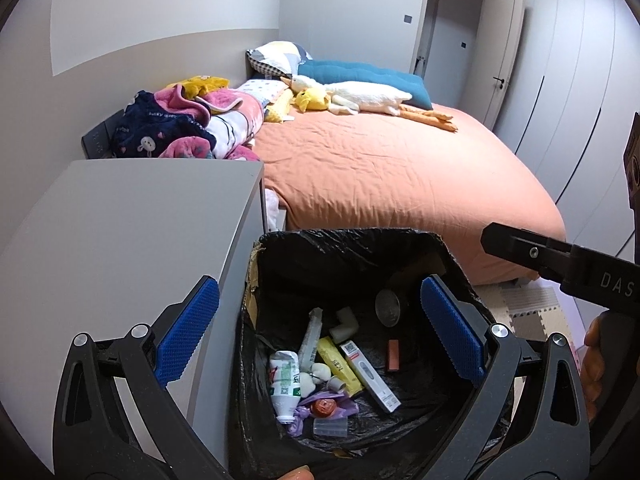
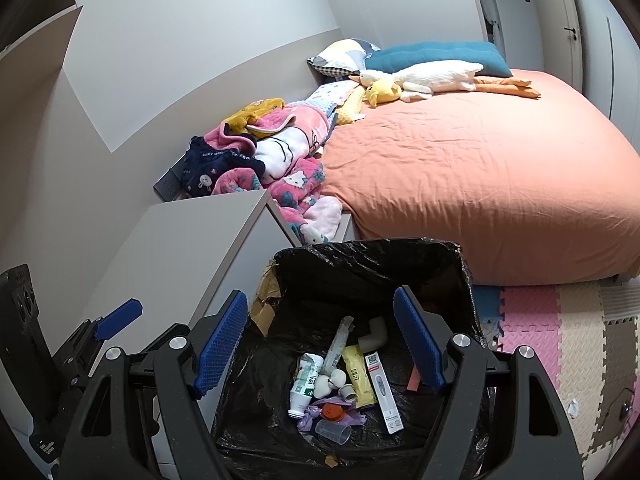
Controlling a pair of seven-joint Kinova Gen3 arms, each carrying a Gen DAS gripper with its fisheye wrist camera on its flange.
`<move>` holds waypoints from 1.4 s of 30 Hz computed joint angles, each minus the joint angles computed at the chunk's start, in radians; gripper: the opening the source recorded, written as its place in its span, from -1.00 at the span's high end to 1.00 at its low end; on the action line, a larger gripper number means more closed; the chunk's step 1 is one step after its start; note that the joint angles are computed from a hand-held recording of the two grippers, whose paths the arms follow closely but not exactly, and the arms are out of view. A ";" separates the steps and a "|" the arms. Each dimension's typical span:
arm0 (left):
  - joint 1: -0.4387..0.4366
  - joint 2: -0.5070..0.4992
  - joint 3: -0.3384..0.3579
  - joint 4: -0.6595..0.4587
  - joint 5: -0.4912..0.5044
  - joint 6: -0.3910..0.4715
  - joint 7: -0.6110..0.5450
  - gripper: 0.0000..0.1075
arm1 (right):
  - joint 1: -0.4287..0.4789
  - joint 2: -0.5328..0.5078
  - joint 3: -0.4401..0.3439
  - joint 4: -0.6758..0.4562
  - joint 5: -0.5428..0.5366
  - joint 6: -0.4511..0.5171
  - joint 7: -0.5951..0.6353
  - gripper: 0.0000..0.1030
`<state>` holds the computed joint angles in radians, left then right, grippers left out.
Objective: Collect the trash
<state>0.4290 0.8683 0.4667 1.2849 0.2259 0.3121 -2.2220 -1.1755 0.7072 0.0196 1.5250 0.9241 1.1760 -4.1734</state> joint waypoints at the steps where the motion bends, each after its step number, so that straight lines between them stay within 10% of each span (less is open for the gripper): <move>1: 0.007 -0.005 -0.010 0.007 -0.002 -0.013 0.004 -0.81 | 0.000 0.000 -0.001 -0.001 0.000 0.001 0.002 -0.48; 42: -0.004 -0.004 0.003 0.007 0.018 0.021 -0.046 -0.81 | -0.003 0.006 0.005 -0.012 -0.002 -0.007 0.015 -0.48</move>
